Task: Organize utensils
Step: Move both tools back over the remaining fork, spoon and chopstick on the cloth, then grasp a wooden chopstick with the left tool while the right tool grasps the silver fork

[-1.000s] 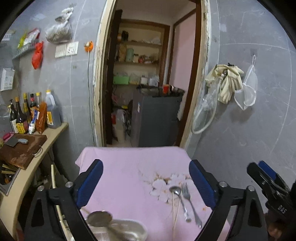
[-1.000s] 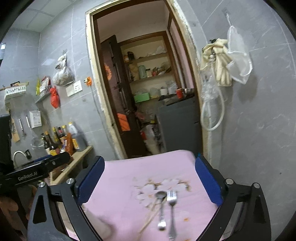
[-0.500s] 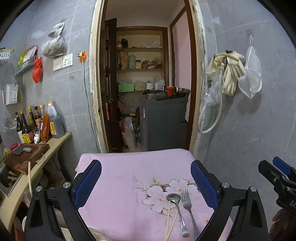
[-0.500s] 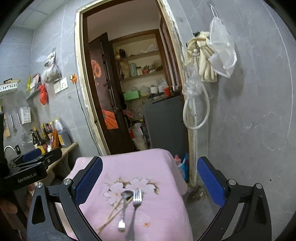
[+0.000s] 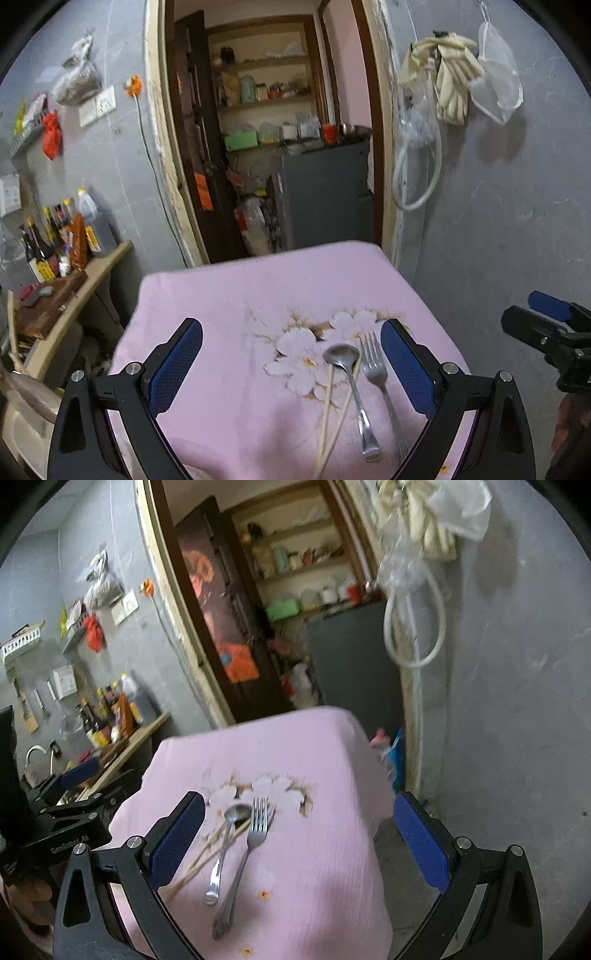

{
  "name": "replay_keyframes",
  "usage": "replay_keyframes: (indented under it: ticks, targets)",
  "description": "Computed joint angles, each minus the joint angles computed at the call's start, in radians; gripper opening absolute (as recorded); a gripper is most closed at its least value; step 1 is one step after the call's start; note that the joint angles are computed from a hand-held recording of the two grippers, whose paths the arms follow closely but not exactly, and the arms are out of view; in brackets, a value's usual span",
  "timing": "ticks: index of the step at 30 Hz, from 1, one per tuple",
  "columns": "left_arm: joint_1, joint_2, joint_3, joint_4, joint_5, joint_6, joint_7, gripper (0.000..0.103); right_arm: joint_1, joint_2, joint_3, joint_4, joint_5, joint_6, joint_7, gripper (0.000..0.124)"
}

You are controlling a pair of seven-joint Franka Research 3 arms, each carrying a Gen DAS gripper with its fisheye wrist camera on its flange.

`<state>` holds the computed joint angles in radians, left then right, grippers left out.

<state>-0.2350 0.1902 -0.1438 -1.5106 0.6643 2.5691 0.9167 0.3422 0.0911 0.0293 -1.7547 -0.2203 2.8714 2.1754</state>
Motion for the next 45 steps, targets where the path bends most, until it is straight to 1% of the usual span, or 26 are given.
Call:
replay_keyframes:
  ticks: [2,3,4,5,6,10,12,13,14,15,16,18,22,26,27,29,30,34,36,38,40,41,42,43,45]
  targets:
    - [0.004,0.018,-0.006,0.011,-0.037,-0.008,0.018,0.096,-0.025,0.023,0.029,0.005,0.140,0.006,-0.126,0.099]
    - [0.006,0.026,-0.008,0.014,-0.055,-0.012,0.026,0.092,-0.037,0.035,0.043,0.009,0.216,0.005,-0.192,0.093]
    - [0.008,0.034,-0.010,0.019,-0.072,-0.015,0.036,0.090,-0.045,0.048,0.054,0.017,0.280,0.002,-0.250,0.083]
    - [0.011,0.047,-0.014,0.028,-0.101,-0.026,0.057,0.084,-0.052,0.062,0.063,0.025,0.335,-0.002,-0.304,0.078]
    - [0.010,0.058,-0.016,0.038,-0.118,-0.038,0.068,0.078,-0.054,0.072,0.066,0.030,0.372,-0.010,-0.343,0.072]
    - [0.012,0.097,-0.022,0.068,-0.198,-0.094,0.119,0.064,-0.062,0.122,0.083,0.073,0.492,-0.053,-0.502,0.056]
    - [0.019,0.121,-0.030,0.089,-0.252,-0.123,0.157,0.053,-0.067,0.146,0.094,0.097,0.549,-0.081,-0.570,0.051]
    - [0.023,0.137,-0.035,0.106,-0.285,-0.146,0.178,0.050,-0.070,0.158,0.099,0.110,0.578,-0.094,-0.600,0.048]
    - [0.025,0.148,-0.036,0.117,-0.306,-0.159,0.188,0.044,-0.069,0.168,0.100,0.122,0.596,-0.105,-0.620,0.047]
    - [0.030,0.164,-0.040,0.134,-0.338,-0.186,0.205,0.038,-0.071,0.184,0.104,0.143,0.617,-0.122,-0.644,0.043]
    - [0.034,0.182,-0.044,0.157,-0.368,-0.215,0.220,0.035,-0.074,0.200,0.108,0.162,0.638,-0.141,-0.667,0.040]
    - [0.036,0.200,-0.044,0.179,-0.402,-0.243,0.240,0.032,-0.063,0.228,0.098,0.198,0.639,-0.169,-0.672,0.036]
    - [0.028,0.239,-0.039,0.233,-0.417,-0.294,0.280,0.030,-0.061,0.287,0.100,0.273,0.665,-0.210,-0.690,0.033]
    - [0.025,0.278,-0.043,0.295,-0.442,-0.340,0.337,0.030,-0.060,0.363,0.101,0.387,0.660,-0.283,-0.718,0.032]
    - [0.025,0.291,-0.045,0.317,-0.453,-0.364,0.347,0.026,-0.059,0.377,0.100,0.411,0.657,-0.297,-0.723,0.032]
    - [0.028,0.308,-0.045,0.347,-0.475,-0.396,0.360,0.024,-0.061,0.413,0.102,0.470,0.656,-0.334,-0.733,0.030]
    - [0.029,0.307,-0.044,0.344,-0.480,-0.388,0.364,0.022,-0.061,0.433,0.101,0.502,0.653,-0.354,-0.735,0.029]
    - [0.036,0.324,-0.045,0.378,-0.511,-0.418,0.376,0.018,-0.067,0.500,0.112,0.612,0.663,-0.425,-0.757,0.029]
    - [0.033,0.330,-0.038,0.396,-0.512,-0.441,0.367,0.010,-0.066,0.538,0.115,0.674,0.660,-0.469,-0.764,0.029]
    - [0.033,0.344,-0.038,0.426,-0.517,-0.470,0.370,0.009,-0.065,0.573,0.118,0.730,0.659,-0.512,-0.770,0.029]
    - [0.034,0.360,-0.039,0.459,-0.526,-0.502,0.372,0.008,-0.062,0.625,0.118,0.815,0.654,-0.567,-0.765,0.029]
    - [0.031,0.378,-0.038,0.493,-0.526,-0.525,0.380,0.008,-0.062,0.643,0.121,0.844,0.656,-0.585,-0.764,0.026]
    - [0.029,0.384,-0.037,0.507,-0.526,-0.540,0.385,0.006,-0.061,0.659,0.121,0.870,0.655,-0.603,-0.761,0.016]
    - [0.030,0.391,-0.037,0.520,-0.531,-0.550,0.386,0.005,-0.058,0.669,0.120,0.887,0.652,-0.614,-0.757,0.012]
    - [0.041,0.398,-0.043,0.537,-0.561,-0.566,0.377,0.005,-0.056,0.656,0.119,0.866,0.655,-0.600,-0.758,0.010]
